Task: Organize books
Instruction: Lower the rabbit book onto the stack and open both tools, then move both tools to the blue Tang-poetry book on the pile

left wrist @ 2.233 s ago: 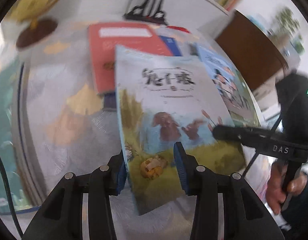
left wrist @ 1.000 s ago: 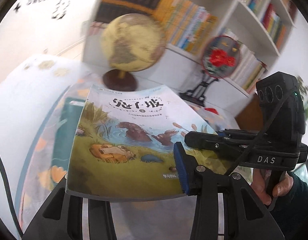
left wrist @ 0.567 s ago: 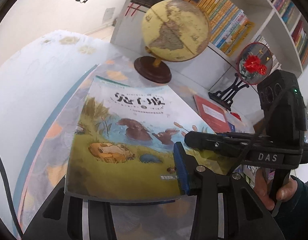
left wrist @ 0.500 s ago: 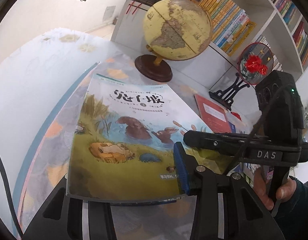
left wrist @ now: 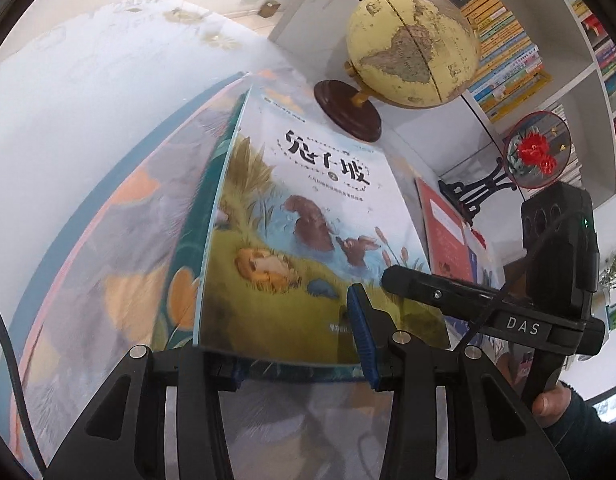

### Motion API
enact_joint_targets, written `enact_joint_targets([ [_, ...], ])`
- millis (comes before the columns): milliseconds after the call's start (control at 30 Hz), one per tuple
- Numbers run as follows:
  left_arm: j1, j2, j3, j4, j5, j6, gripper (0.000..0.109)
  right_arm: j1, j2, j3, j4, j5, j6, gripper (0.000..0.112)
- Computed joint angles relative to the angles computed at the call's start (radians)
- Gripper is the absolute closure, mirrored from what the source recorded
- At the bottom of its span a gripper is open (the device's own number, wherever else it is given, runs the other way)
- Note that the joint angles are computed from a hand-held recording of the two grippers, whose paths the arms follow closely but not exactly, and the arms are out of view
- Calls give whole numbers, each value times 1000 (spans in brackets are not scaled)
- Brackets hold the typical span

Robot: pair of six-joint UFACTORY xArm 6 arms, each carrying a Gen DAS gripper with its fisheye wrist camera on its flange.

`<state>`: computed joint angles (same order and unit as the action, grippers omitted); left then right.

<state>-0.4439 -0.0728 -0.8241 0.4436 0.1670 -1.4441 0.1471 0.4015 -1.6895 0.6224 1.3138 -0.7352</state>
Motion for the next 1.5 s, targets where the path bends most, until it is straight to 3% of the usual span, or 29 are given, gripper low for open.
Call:
enact_joint_targets([
  [200, -32, -41, 39, 10, 33, -58, 70, 34, -27, 54, -55, -49, -18, 73],
  [367, -45, -94, 84, 2, 47, -119, 70, 35, 4, 2, -81, -10, 85, 66],
  [500, -53, -126, 82, 64, 97, -199, 70, 44, -39, 54, -164, -43, 124, 63],
  [633, -84, -159, 80, 172, 170, -337, 70, -3, -117, 151, -141, -48, 102, 63],
  [733, -163, -158, 20, 176, 370, -347, 70, -69, -177, 222, -114, -21, 76, 63],
  [800, -218, -136, -29, 175, 449, -333, 70, -127, -211, 264, -111, 11, 72, 63],
  [967, -311, -38, -153, 149, 455, -333, 62, -310, -312, 354, -79, 52, 34, 63],
  [1100, -389, 126, -371, 61, 492, -193, 59, -459, -343, 344, -73, 81, 17, 62],
  [1233, -466, 281, -602, 24, 539, -77, 40, -610, -343, 306, -45, 115, 8, 61],
  [1400, -545, 489, -925, -44, 623, 78, 40, -831, -312, 242, 98, 209, -6, 57],
  [1500, -570, 589, -1086, -84, 668, 154, 40, -894, -301, 218, 133, 218, -16, 55],
])
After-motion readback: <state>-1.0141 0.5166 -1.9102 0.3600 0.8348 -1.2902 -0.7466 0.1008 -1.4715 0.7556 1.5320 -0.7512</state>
